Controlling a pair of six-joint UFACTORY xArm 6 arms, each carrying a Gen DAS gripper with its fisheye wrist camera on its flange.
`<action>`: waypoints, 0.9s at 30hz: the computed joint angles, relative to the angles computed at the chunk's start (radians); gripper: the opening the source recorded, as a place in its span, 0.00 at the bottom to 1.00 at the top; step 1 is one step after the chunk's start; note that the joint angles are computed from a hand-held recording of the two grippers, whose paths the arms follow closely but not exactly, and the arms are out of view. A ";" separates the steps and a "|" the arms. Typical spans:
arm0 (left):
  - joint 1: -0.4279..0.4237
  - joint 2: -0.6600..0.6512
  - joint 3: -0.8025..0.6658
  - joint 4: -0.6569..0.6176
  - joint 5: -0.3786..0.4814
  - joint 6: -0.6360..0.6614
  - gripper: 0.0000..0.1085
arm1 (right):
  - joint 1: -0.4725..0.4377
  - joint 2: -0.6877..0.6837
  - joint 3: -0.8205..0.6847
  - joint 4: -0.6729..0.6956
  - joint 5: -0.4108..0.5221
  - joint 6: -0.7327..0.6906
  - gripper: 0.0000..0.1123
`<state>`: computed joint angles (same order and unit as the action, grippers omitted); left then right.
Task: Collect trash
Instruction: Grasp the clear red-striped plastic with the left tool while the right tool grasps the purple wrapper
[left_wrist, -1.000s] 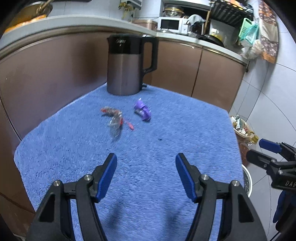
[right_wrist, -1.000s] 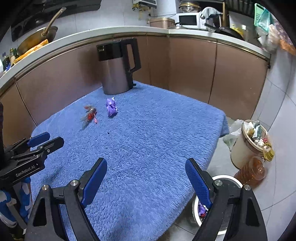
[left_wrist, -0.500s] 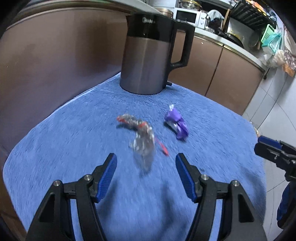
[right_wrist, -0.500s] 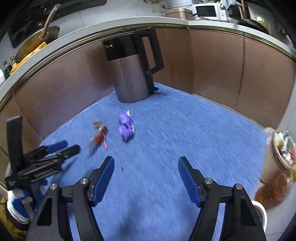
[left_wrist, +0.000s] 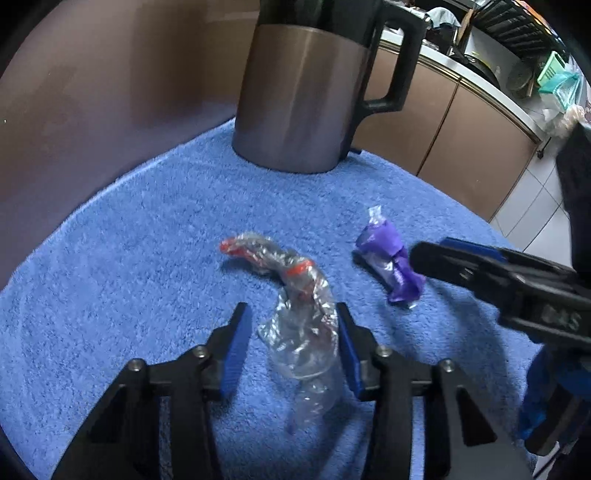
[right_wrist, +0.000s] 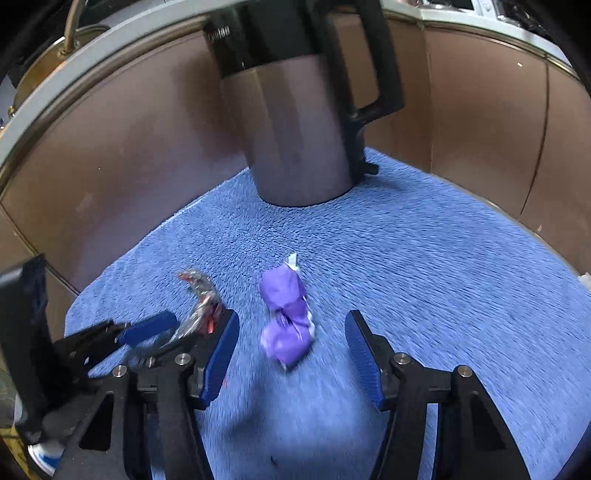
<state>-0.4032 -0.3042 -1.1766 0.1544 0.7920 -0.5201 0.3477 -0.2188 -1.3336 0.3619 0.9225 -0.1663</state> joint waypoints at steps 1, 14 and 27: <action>0.005 -0.001 0.005 -0.013 -0.005 0.004 0.33 | 0.004 0.014 -0.005 0.001 -0.002 0.000 0.47; 0.009 -0.078 0.075 -0.008 -0.035 -0.048 0.13 | 0.012 0.055 -0.010 0.013 -0.007 0.022 0.26; -0.131 -0.320 0.177 0.129 0.061 -0.183 0.13 | -0.067 -0.293 0.172 0.039 0.109 0.008 0.26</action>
<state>-0.5340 -0.6239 -0.9995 0.2830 0.8534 -0.7034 0.2810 -0.5122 -1.1614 0.4004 1.0314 -0.1581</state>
